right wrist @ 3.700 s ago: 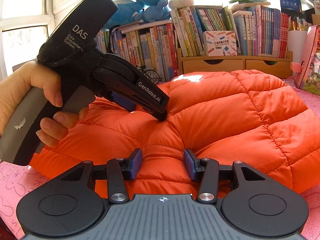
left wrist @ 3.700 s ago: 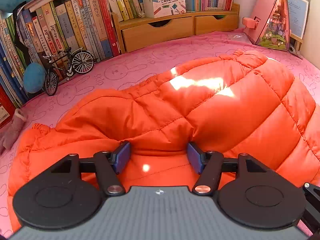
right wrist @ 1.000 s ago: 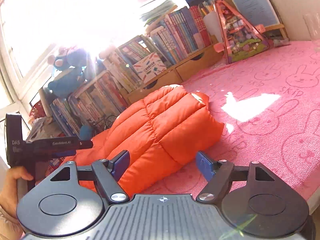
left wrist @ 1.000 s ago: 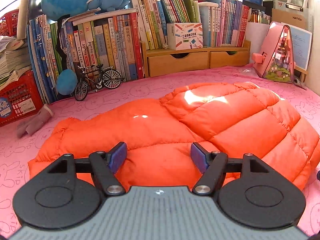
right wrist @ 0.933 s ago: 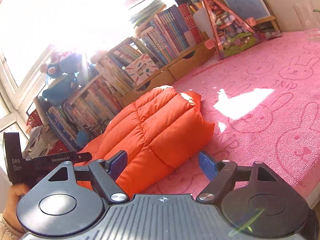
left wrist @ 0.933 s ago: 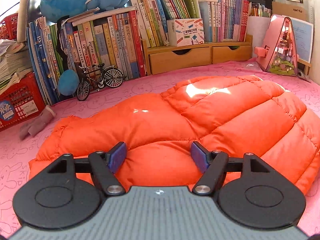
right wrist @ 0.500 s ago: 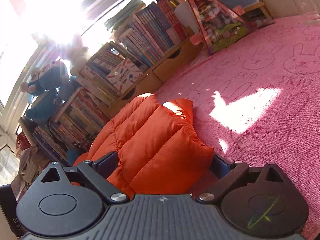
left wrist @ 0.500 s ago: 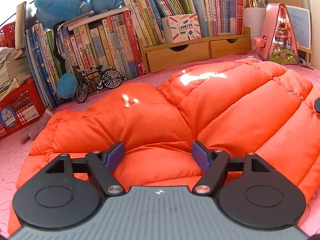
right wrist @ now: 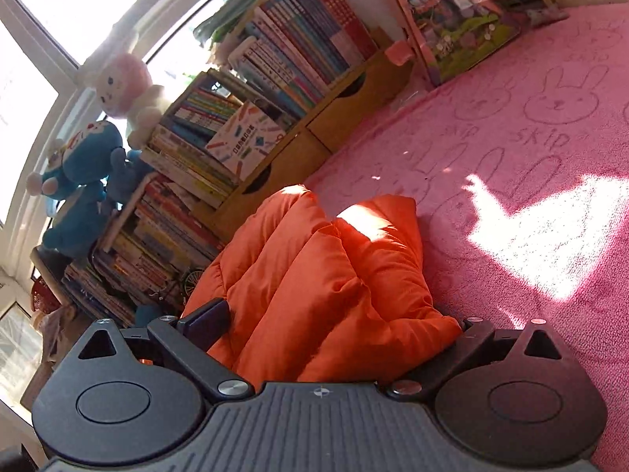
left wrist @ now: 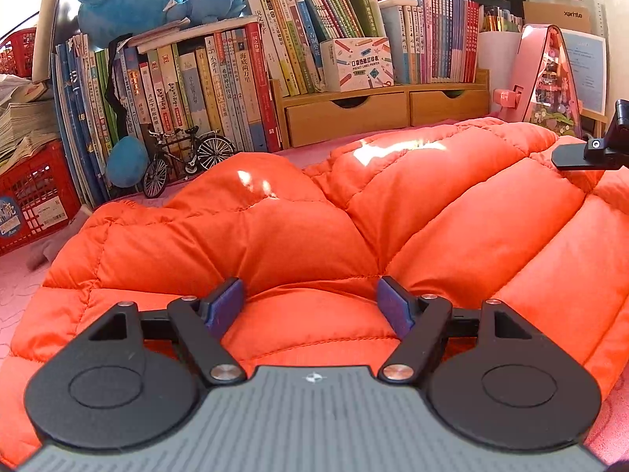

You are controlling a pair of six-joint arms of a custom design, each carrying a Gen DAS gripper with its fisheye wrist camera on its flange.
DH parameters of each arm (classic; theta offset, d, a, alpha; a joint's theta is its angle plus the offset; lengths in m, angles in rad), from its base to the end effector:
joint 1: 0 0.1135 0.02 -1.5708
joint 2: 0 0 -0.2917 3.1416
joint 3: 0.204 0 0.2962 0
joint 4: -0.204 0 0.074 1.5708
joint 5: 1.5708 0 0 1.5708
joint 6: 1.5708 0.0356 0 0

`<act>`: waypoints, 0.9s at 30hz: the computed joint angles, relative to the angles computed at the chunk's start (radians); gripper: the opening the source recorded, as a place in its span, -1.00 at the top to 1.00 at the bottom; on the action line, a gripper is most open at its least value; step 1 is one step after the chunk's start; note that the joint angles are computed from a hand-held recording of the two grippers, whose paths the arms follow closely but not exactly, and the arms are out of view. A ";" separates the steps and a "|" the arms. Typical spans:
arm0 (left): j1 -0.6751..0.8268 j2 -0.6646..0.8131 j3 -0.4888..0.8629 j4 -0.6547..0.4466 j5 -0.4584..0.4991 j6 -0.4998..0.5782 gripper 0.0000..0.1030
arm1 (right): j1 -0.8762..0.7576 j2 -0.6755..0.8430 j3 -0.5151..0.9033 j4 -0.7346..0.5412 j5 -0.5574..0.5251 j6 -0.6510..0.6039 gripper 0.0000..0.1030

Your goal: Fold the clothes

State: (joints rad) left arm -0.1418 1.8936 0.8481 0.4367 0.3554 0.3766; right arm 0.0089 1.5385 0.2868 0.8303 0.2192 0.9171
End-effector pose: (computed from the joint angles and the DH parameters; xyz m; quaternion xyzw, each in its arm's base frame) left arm 0.3922 -0.0685 0.1079 0.3027 0.8225 -0.1023 0.4706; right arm 0.2578 -0.0054 0.1040 0.4194 0.7237 0.1592 0.5244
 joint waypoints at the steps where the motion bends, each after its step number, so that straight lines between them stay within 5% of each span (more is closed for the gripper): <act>1: 0.004 -0.001 0.007 -0.012 0.009 -0.004 -0.45 | 0.028 -0.025 0.005 -0.024 0.047 -0.032 -0.67; 4: 0.016 -0.002 0.023 -0.043 0.034 -0.015 -0.45 | 0.137 -0.117 0.043 -0.130 0.214 -0.178 -0.29; 7: 0.025 -0.003 0.035 -0.066 0.052 -0.025 -0.44 | 0.234 -0.169 0.098 -0.186 0.320 -0.329 -0.14; 15: 0.084 -0.019 0.048 -0.123 0.143 -0.054 -0.41 | 0.430 -0.091 0.293 -0.176 0.378 -0.687 -0.05; 17: 0.165 -0.066 0.063 -0.237 0.239 -0.056 -0.38 | 0.474 -0.055 0.341 -0.183 0.385 -0.769 -0.05; 20: 0.372 -0.097 0.111 -0.430 0.529 -0.118 -0.44 | 0.531 -0.004 0.390 -0.186 0.426 -0.863 -0.04; 24: 0.553 -0.062 0.173 -0.534 0.579 -0.146 -0.45 | 0.615 0.087 0.444 -0.145 0.502 -0.990 -0.04; 27: 0.617 -0.078 0.163 -0.511 0.478 -0.152 -0.45 | 0.687 0.174 0.505 -0.132 0.510 -1.071 -0.04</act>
State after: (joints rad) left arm 0.4751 1.8161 1.0112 -0.0740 0.8333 0.2250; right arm 0.6962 1.7126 0.7919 0.6987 0.7292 -0.1543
